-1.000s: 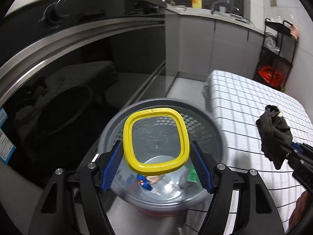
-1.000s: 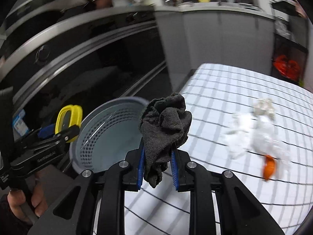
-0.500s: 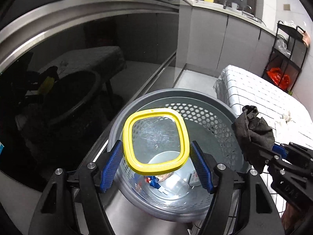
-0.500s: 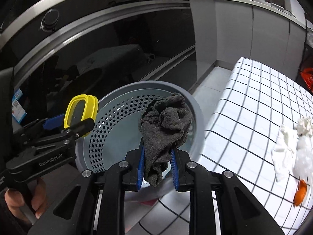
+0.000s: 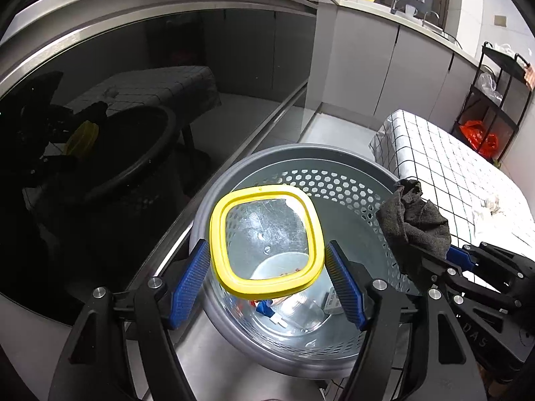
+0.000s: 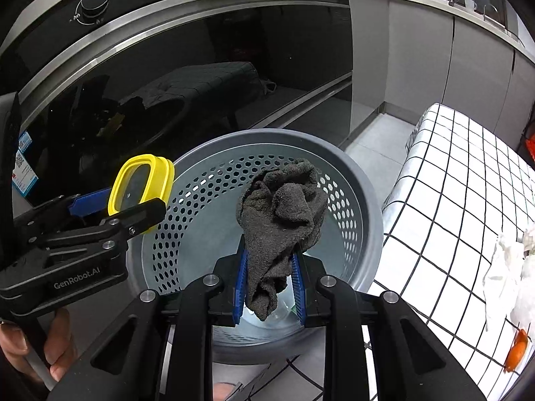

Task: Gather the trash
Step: 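Carry the yellow lid and black cloth over the grey basket and open both tools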

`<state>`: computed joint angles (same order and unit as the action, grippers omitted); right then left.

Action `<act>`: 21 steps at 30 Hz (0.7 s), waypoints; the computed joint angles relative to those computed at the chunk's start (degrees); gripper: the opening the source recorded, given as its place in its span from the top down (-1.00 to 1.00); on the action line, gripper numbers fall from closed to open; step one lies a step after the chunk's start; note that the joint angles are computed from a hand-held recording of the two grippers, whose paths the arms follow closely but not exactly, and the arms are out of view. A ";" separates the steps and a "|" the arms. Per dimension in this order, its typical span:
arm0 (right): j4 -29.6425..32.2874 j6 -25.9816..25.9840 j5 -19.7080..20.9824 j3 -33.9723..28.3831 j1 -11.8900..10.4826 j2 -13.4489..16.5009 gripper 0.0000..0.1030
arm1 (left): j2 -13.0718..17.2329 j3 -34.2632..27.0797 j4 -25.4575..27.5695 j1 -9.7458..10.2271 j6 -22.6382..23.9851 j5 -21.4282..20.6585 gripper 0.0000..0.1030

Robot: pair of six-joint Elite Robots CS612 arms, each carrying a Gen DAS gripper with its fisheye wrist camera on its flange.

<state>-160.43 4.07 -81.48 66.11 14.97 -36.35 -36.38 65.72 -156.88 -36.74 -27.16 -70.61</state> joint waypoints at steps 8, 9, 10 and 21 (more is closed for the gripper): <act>-4.59 0.93 -1.52 2.29 0.08 -1.04 -0.22 | -0.18 0.22 -0.29 0.09 -0.75 -0.37 -0.60; -4.57 0.76 -1.72 2.28 0.13 -1.09 -0.22 | -0.17 0.21 -0.20 0.06 -0.75 -0.20 -0.60; -4.65 0.68 -1.91 2.38 0.16 -1.19 -0.22 | -0.16 0.15 -0.05 0.05 -0.72 -0.21 -0.60; -5.35 2.60 -2.40 4.04 -0.12 -2.06 -0.22 | -0.07 -0.01 -0.12 -0.23 -0.24 0.20 -0.60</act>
<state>-165.78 6.67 -83.88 70.15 14.85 -38.41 -36.45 65.71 -157.00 -36.97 -27.40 -70.41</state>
